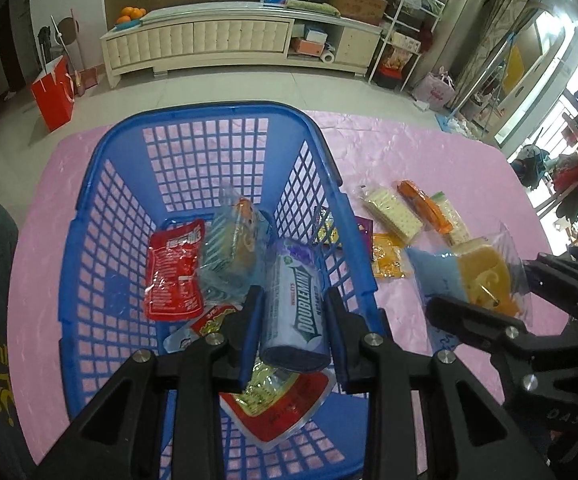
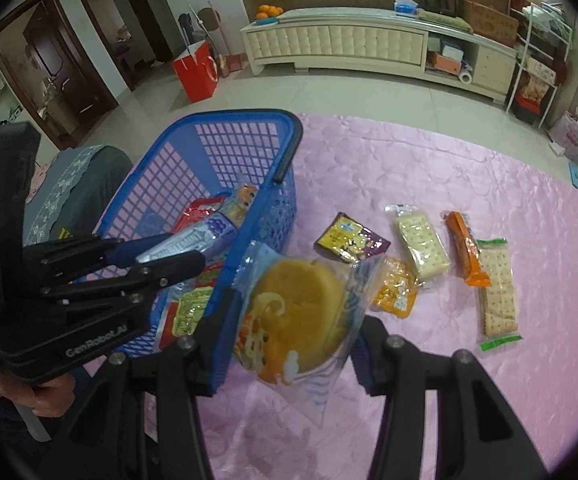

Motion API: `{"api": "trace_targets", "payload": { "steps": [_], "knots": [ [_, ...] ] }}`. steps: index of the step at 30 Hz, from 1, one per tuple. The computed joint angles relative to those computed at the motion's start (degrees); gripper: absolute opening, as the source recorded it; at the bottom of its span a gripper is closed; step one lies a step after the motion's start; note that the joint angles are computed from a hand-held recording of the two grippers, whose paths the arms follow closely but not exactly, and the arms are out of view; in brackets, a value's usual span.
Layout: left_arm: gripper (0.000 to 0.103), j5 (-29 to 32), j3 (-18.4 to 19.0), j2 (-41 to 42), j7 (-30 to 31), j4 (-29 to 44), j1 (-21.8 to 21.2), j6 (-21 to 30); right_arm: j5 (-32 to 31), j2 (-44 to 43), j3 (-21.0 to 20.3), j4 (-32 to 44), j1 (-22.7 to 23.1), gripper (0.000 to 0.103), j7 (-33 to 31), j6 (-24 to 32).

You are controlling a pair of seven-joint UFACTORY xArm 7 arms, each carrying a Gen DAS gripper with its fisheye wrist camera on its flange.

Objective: Organize snacks
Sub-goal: 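Carry both snacks over the basket and release the candy tube from the left gripper, then lower the cake bag into the basket and open the right gripper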

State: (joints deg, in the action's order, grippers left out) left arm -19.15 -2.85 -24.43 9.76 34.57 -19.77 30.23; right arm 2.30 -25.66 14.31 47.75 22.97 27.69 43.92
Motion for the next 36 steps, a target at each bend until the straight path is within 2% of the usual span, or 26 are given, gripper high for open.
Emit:
{"api": "trace_targets", "payload": {
  "steps": [3, 5, 10, 19, 26, 36],
  "knots": [
    [0.029, 1.14, -0.86, 0.32, -0.99, 0.39, 0.43, -1.75, -0.56, -0.75, 0.12, -0.28, -0.14, 0.055, -0.05, 0.66],
    [0.046, 0.93, -0.33, 0.76, -0.94, 1.23, 0.17, -1.21, -0.76, -1.30, -0.04, -0.40, -0.31, 0.055, -0.14, 1.03],
    [0.054, 3.53, -1.11, -1.75, -2.42, 0.75, 1.34, -0.62, -1.14, -2.20, 0.14, 0.27, -0.73, 0.055, 0.02, 1.82],
    [0.055, 5.10, 1.13, -11.12, -2.35, -2.47, 2.31, 2.91, -2.63, -1.77, 2.40, 3.84, -0.27, 0.055, 1.65, 3.34],
    [0.055, 6.69, 3.11, -18.63, -0.85, -4.52, 4.95, 6.07, -5.10, 1.59, 5.05, 8.40, 1.11, 0.055, 3.63, 3.76],
    [0.055, 7.89, 5.47, -22.07, 0.48, -6.44, 8.73, 5.99, -9.35, 9.15, 6.20, 14.64, 3.69, 0.055, 4.84, 3.38]
  ]
}}
